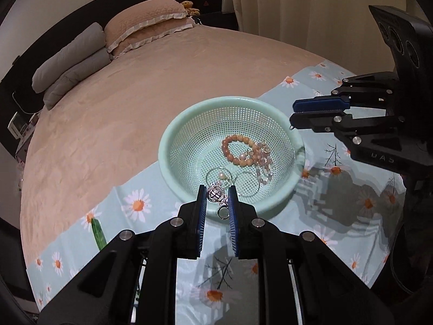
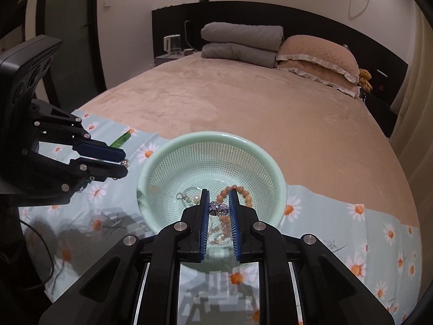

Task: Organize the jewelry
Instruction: 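Carry both earrings into the green basket and open both tools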

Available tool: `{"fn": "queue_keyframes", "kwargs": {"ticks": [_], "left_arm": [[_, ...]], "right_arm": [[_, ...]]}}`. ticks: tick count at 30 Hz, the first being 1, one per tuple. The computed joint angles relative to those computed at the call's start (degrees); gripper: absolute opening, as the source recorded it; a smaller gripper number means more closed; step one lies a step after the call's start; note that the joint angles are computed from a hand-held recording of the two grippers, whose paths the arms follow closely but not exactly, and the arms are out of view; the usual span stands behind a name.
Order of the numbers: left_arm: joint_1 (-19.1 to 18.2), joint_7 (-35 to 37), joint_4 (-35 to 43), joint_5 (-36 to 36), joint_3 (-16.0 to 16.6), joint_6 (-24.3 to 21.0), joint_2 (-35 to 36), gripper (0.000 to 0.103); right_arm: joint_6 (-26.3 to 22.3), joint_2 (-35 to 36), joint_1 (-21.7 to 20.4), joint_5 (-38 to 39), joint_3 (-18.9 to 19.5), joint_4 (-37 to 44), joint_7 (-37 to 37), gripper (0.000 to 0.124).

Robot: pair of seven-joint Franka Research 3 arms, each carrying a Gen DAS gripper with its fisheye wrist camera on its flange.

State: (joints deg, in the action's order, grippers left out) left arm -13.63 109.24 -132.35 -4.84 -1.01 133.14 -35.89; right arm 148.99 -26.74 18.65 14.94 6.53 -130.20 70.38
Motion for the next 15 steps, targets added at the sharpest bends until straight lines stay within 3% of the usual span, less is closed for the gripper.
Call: {"fn": "queue_keyframes", "kwargs": {"ticks": [8, 15], "left_arm": [[1.44, 3.40, 8.32, 0.38, -1.64, 1.22, 15.30, 0.017], [3.95, 2.84, 11.73, -1.30, -3.57, 0.38, 21.91, 0.017]], "right_arm": [[-2.48, 14.01, 0.23, -0.22, -1.05, 9.07, -3.91, 0.014], [-0.45, 18.61, 0.19, 1.43, -1.30, 10.00, -5.29, 0.014]]}}
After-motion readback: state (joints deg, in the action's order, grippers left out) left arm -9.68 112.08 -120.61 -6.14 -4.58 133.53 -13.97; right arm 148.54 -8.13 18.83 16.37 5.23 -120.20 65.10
